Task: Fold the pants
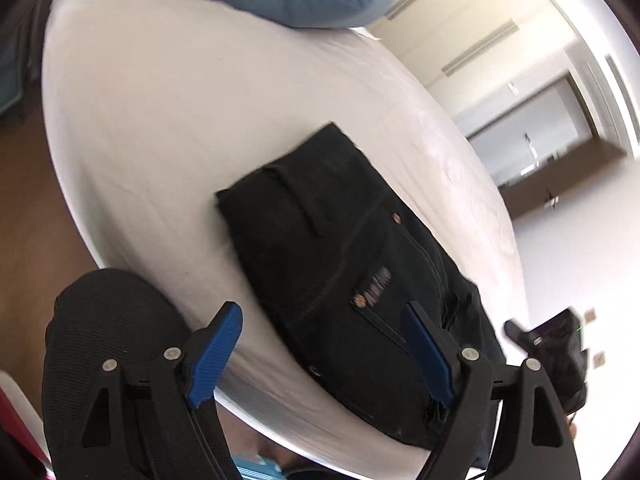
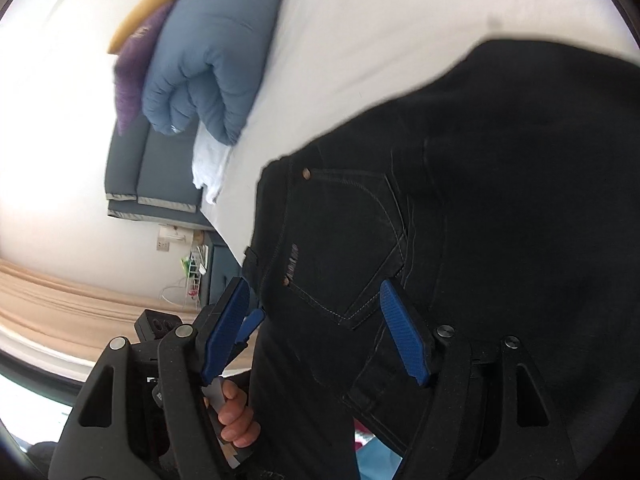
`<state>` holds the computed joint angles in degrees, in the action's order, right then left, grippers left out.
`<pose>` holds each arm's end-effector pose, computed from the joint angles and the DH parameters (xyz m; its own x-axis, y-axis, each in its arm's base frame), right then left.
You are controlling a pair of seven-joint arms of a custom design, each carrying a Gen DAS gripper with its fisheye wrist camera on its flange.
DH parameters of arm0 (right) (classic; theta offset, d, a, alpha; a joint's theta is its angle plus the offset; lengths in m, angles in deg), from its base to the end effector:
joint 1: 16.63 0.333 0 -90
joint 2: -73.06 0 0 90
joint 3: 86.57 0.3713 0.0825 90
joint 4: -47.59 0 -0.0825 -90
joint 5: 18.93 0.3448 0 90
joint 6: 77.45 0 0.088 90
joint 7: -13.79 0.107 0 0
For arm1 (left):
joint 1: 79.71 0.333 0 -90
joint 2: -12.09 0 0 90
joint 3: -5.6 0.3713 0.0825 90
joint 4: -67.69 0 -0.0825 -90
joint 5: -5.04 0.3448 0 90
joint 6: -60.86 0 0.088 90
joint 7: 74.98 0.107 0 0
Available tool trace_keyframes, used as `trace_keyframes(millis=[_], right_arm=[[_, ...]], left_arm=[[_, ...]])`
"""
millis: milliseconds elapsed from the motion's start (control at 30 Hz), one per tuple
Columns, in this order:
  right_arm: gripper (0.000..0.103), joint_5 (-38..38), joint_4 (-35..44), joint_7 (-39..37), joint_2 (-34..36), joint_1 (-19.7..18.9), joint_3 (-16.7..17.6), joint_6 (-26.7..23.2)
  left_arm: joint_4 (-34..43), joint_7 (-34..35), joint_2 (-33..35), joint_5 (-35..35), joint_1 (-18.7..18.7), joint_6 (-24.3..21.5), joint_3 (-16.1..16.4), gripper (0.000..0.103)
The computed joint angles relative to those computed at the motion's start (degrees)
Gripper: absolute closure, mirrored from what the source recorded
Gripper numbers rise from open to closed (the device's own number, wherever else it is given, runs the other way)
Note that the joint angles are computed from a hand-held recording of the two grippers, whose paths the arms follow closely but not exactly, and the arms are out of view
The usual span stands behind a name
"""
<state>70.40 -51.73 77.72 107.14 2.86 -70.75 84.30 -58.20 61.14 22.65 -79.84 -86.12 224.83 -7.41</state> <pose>0.5978 0.3235 0.3333 -0.2549 -0.5294 -0.8092 -0.8942 0.4476 -0.0112 0.5264 -0.1223 0.4012 0.0589 -0.7907 0.6093 -0.8572 -0.3528 -0.3750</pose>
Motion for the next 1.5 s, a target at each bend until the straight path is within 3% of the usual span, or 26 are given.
trace_keyframes(millis=[100, 200, 333, 533, 767, 833, 967, 1100, 1367, 1500], right_arm=[[0.037, -9.22, 2.32, 11.76, 3.14, 1.64, -1.78, -1.21], [0.038, -11.19, 4.19, 16.43, 5.44, 1.39, -0.43, 0.46], [0.037, -21.23, 5.06, 24.34, 6.63, 3.3, -2.05, 1.28], [0.037, -17.43, 4.35, 20.02, 8.02, -1.42, 5.29, 7.11], [0.037, -16.44, 3.66, 19.53, 8.01, -2.99, 6.9, 7.86], [0.037, -16.39, 3.45, 19.48, 7.81, -2.85, 6.67, 7.8], [0.037, -17.62, 3.07, 21.09, 7.4, -2.3, 5.75, 7.42], [0.037, -17.32, 2.57, 21.23, 7.11, -2.49, 5.98, 7.74], [0.037, -19.7, 1.86, 24.46, 6.63, -1.53, 4.66, 7.82], [0.037, -22.2, 1.67, 27.36, 6.7, -1.1, 4.12, 8.02]], left_arm=[[0.58, 0.23, 0.93, -2.92, 1.3, -1.66, 0.81, 0.02], [1.35, -1.48, 2.14, -4.06, 2.7, -4.5, 1.79, 0.02], [2.94, -2.62, 3.97, -4.54, 3.07, -4.76, 1.93, 0.02], [6.51, -3.26, 7.27, -5.89, 3.86, -5.24, 1.83, 0.015], [9.0, -3.72, 8.99, -7.39, 3.92, -6.05, 1.17, 0.011], [9.47, -3.54, 9.41, -8.18, 4.25, -6.9, 1.22, 0.017], [11.13, -6.31, 10.85, -6.49, 5.02, -9.21, 1.3, 0.055], [11.78, -8.61, 11.43, -4.73, 5.96, -10.02, 0.76, 0.071], [10.04, -1.75, 6.65, -8.67, 5.08, -8.89, 0.67, 0.087], [10.21, 2.27, 3.75, -8.69, 2.75, -7.0, 0.74, 0.089]])
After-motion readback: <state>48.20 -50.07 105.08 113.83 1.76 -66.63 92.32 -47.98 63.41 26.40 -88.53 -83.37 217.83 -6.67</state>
